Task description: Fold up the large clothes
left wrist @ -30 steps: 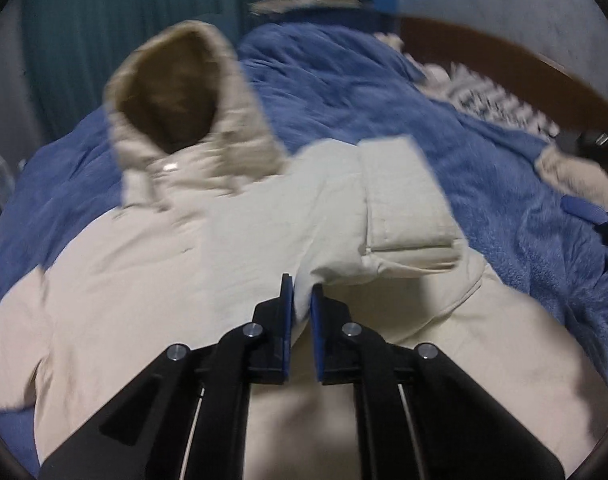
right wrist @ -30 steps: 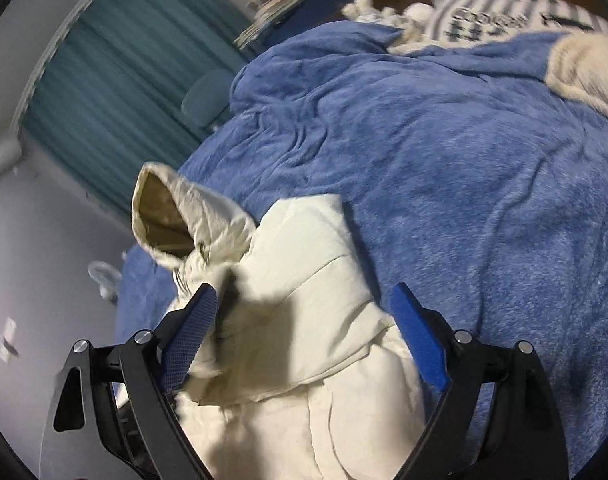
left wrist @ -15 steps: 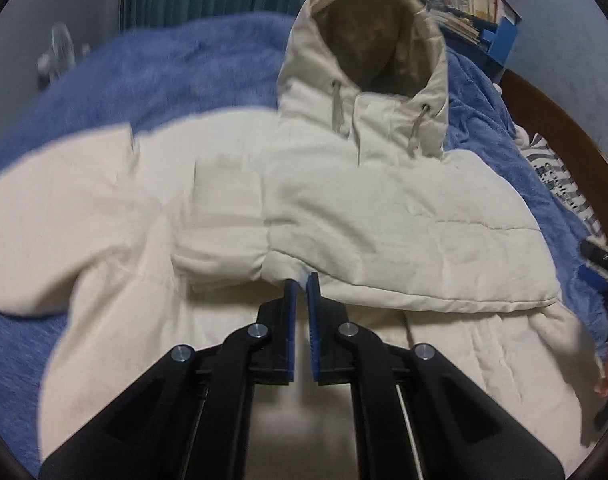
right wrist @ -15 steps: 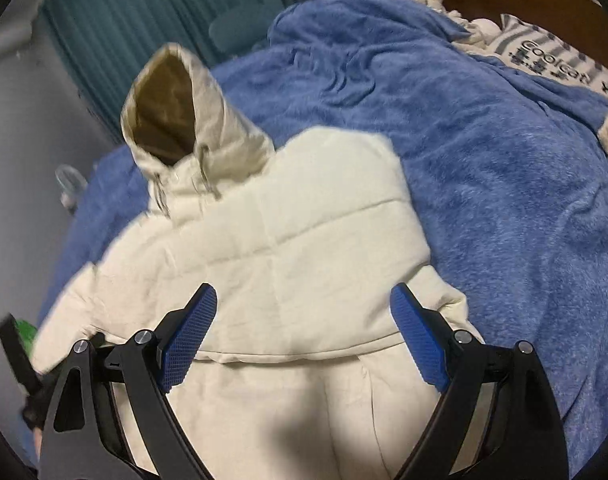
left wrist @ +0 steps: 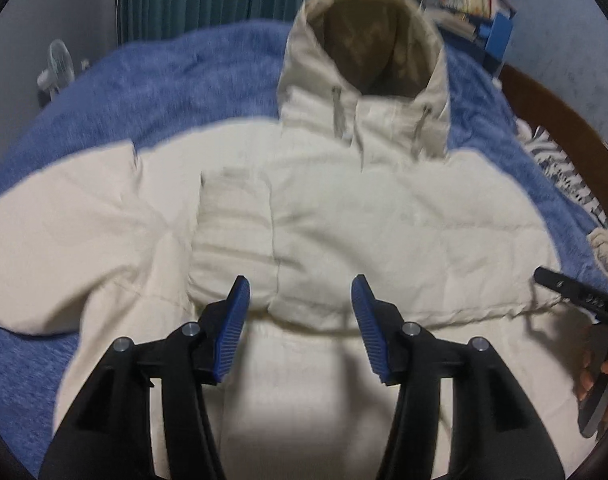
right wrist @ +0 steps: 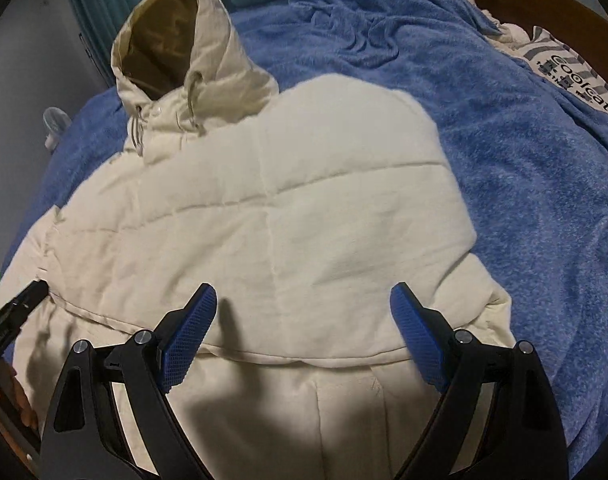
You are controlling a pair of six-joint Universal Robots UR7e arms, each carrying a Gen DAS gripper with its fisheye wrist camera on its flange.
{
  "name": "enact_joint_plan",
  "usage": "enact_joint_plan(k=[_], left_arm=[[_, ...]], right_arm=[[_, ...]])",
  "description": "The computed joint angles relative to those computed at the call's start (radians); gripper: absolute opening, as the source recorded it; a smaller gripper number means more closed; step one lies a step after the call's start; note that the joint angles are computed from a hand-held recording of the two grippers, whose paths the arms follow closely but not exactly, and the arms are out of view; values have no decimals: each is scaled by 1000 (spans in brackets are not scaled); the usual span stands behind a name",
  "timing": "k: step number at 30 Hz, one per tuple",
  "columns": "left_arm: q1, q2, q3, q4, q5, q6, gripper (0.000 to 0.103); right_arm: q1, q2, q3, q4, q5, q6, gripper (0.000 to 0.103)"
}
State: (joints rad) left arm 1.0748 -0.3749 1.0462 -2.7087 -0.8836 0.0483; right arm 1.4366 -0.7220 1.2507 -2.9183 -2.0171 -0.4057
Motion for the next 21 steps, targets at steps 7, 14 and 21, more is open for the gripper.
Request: enact_joint_plan(k=[7,14,21], left_arm=[[43,17,-35,126,-45,-82,51],[46,13,-26,116,-59,-84,54],[13,-50,68,19,-18,-98,80]], right_arm=[[-5,47,-45,47,-52,-29,96],[4,69,-50,9,-104,-74,96],[2,57,-35,-3,-88,-81,97]])
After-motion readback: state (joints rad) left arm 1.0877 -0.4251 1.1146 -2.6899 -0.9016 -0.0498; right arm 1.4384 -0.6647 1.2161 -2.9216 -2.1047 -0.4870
